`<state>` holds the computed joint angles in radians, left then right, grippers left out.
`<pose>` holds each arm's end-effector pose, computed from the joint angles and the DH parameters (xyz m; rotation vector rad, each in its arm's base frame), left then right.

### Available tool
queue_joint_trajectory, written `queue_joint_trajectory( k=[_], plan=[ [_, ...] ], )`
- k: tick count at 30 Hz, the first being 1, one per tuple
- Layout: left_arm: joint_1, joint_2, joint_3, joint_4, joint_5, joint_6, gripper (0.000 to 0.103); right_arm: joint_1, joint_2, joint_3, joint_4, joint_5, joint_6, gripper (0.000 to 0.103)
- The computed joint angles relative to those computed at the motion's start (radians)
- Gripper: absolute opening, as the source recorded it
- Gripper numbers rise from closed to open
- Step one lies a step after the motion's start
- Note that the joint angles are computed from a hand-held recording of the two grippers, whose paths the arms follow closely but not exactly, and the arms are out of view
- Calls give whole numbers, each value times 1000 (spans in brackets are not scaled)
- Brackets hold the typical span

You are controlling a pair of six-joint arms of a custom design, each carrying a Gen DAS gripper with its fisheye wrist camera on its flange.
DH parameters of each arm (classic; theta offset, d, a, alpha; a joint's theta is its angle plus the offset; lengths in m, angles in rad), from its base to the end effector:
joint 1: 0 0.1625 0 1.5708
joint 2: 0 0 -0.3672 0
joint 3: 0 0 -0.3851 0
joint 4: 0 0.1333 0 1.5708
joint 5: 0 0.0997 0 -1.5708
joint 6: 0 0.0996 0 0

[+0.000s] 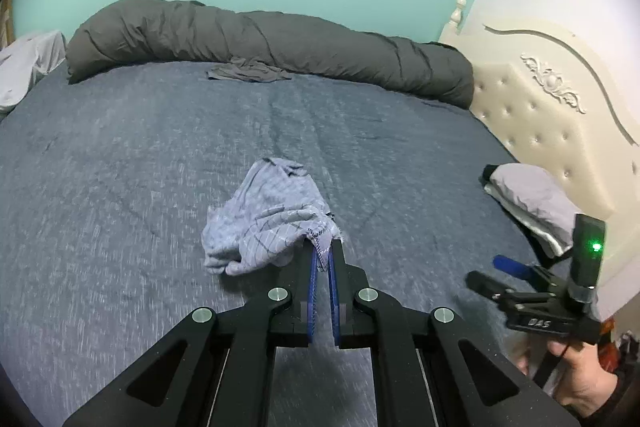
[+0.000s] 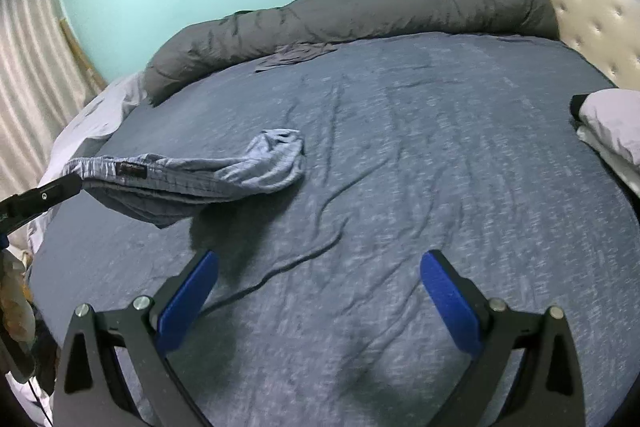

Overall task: Fold clothes
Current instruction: 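Lift the plaid garment with the left tool and pull it toward the bed center, then grasp the garment waistband with the right tool while the left tool holds its edge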

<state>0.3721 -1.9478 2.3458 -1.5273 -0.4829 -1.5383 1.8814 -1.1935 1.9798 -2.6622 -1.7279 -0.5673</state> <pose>-0.1898 -0.3119 0.2702 -0.0786 2.2521 -1.2223 0.2747 -0.4706 0.1674 1.2086 -2.6573 0.4157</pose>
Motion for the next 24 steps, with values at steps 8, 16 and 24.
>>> queue_joint_trajectory(
  k=[8,16,24],
  plan=[
    [-138,-16,-44,219,-36,-175,6,22,2,50,4,27,-7,102],
    [-212,-22,-75,330,-63,-253,6,44,73,64,-26,7,-19,102],
    [-255,-26,-97,391,-79,-285,6,72,153,67,-82,17,-67,96]
  ],
)
